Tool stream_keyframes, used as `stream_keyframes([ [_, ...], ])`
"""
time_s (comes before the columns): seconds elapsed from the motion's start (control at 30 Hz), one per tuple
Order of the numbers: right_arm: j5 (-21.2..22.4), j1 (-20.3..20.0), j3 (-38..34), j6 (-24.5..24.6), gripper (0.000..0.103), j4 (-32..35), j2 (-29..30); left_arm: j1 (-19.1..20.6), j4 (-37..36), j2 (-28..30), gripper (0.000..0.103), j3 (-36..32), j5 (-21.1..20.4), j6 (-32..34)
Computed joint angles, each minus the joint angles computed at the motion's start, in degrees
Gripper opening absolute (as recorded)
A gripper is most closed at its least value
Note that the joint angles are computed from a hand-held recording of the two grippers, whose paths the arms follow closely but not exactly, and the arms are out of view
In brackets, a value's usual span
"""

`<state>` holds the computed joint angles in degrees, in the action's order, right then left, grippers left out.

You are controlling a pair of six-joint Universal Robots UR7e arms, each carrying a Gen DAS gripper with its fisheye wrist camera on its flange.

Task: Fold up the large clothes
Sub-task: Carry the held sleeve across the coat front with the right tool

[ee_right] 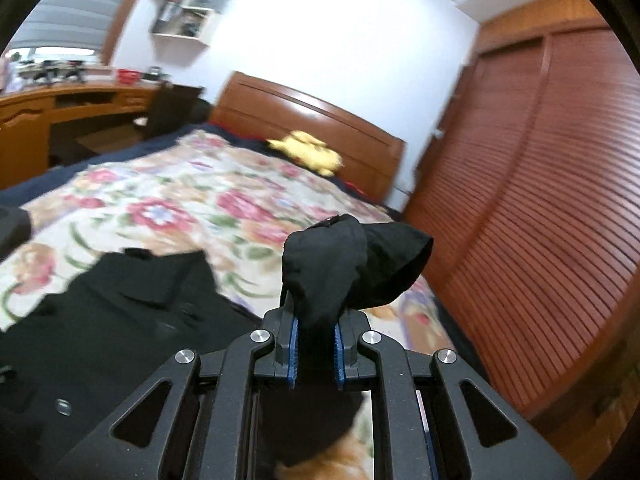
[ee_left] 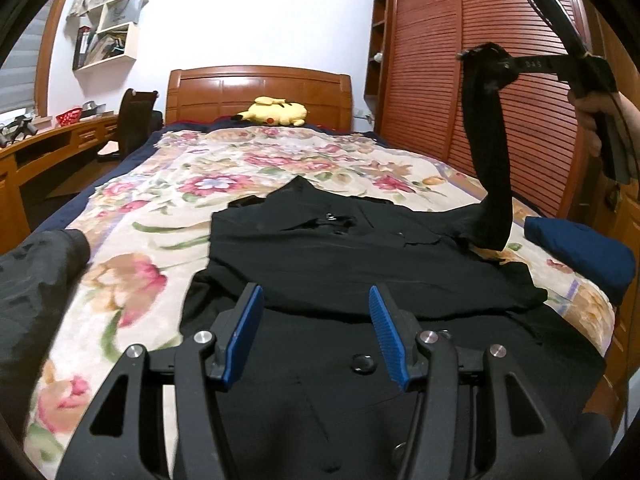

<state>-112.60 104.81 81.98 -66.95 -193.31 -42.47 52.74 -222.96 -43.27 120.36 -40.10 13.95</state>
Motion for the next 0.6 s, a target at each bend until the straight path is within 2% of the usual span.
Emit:
stream_keyframes([
  [0.43, 3.91, 3.67, 4.64, -0.36, 0.011, 2.47, 4.6, 0.39, -4.13, -2.98, 0.054, 3.88, 2.4, 1.29],
  [0.6, 2.87, 3.48, 5.47, -0.33, 0.011, 2.87, 5.66, 0.42, -4.98, -3.52, 0.054, 4.71, 2.8, 1.38],
])
